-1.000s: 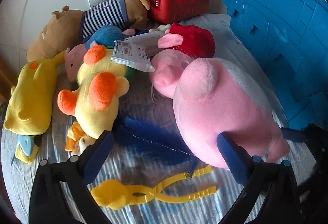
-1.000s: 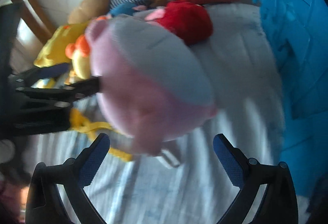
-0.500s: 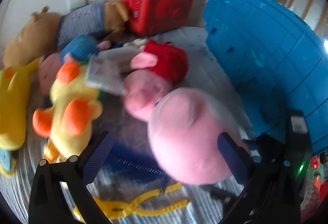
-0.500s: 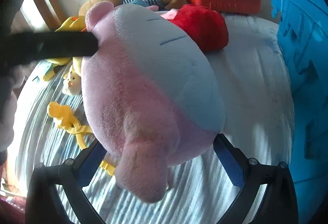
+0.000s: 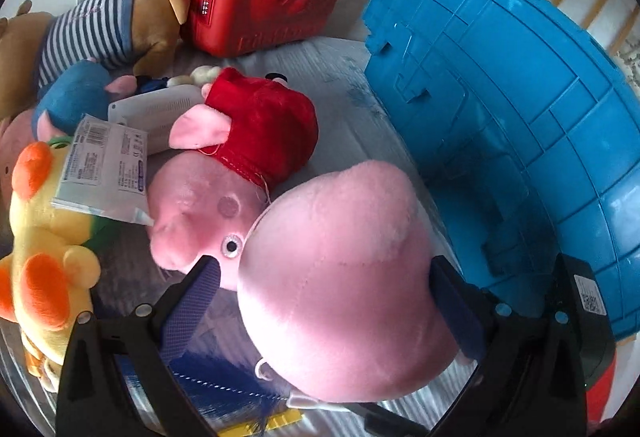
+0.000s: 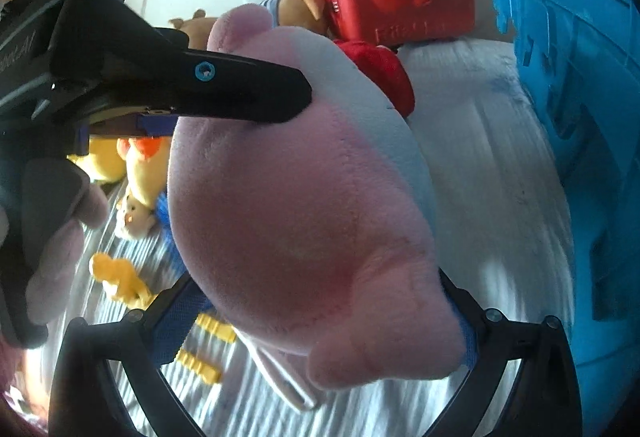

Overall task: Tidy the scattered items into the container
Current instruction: 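Close the right tool on the pink pig while the left tool presses its other side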

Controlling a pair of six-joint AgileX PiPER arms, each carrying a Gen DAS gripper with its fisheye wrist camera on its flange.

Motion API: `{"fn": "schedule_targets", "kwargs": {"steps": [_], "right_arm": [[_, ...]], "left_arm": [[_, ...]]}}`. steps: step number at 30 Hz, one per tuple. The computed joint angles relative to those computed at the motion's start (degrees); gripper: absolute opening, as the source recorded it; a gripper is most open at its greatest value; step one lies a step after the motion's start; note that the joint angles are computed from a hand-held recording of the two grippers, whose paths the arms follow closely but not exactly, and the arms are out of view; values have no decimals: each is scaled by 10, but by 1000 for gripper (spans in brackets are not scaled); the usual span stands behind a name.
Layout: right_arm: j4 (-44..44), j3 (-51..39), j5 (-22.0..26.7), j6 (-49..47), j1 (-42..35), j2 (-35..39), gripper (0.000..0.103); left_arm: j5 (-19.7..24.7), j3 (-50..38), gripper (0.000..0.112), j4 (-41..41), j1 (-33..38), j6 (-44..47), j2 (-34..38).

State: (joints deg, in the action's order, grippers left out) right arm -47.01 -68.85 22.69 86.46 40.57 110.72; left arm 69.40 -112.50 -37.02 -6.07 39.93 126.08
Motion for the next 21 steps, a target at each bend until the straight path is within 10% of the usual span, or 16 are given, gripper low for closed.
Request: {"fn": "schedule_targets", "kwargs": {"steps": [8,21], "right_arm": [[-103,36,36,125,36,-26,103],[50,34,77,-5,65,-81,94]], "left_arm": [[-134,141,102,10,-17,112,-104],[-260,286,103,134,52,108,-177]]}}
